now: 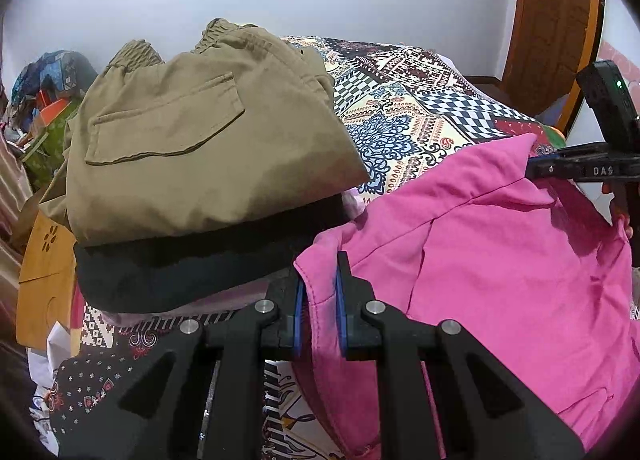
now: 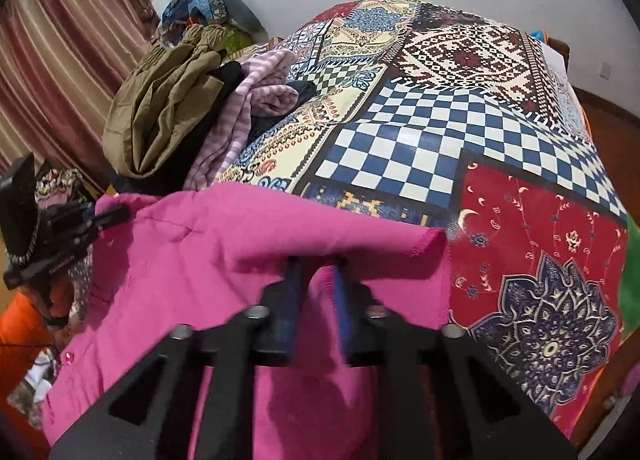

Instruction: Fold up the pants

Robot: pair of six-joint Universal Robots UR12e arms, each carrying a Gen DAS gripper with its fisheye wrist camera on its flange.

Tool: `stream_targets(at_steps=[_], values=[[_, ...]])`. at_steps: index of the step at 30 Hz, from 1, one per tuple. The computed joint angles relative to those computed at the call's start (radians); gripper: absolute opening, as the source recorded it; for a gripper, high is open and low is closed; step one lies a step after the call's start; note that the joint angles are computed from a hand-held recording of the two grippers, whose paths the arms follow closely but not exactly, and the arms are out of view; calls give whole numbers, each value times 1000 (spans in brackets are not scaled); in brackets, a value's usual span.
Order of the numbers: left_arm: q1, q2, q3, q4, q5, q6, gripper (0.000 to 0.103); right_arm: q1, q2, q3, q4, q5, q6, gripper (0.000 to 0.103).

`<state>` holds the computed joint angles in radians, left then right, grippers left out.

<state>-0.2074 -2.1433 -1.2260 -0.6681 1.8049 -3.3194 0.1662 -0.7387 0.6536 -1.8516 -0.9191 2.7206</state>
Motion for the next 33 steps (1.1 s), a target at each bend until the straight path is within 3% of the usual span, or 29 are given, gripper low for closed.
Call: stream_targets(at_steps=[4,9,19,22,25,27,28,29,30,32,33], values=[[-2,-2,0,2,12,8,12,-3,-38,80,-125,3,27,6],[-2,-2,0,1,14,7,13,-10,-73,137,-254,-45,81,4],[-2,5,-3,18,11,5,13,-21,-83,145,-364,-116,167,3],[2,11,-3,16,-1,0,13,-28,-81,140,-376,-83,192,3],[5,19,-7,25,-15,-2,13,-33,-70,104,-275,-31,143,3],[3,21,-7,26,-8,7,13,-27,-73,103,-226,-61,108,4],[2,21,-6,23,-3,12,13,-23,-69,90,-176,-84,84,5],[0,20,-5,20,3,15,13,-21,-64,78,-129,-102,65,15],[-1,19,-4,19,8,18,13,-20,-59,68,-83,-112,48,38],[-3,19,-5,18,12,20,13,-21,-62,85,-59,-117,40,66],[-3,18,-6,18,13,20,13,-22,-67,101,-62,-117,38,67]])
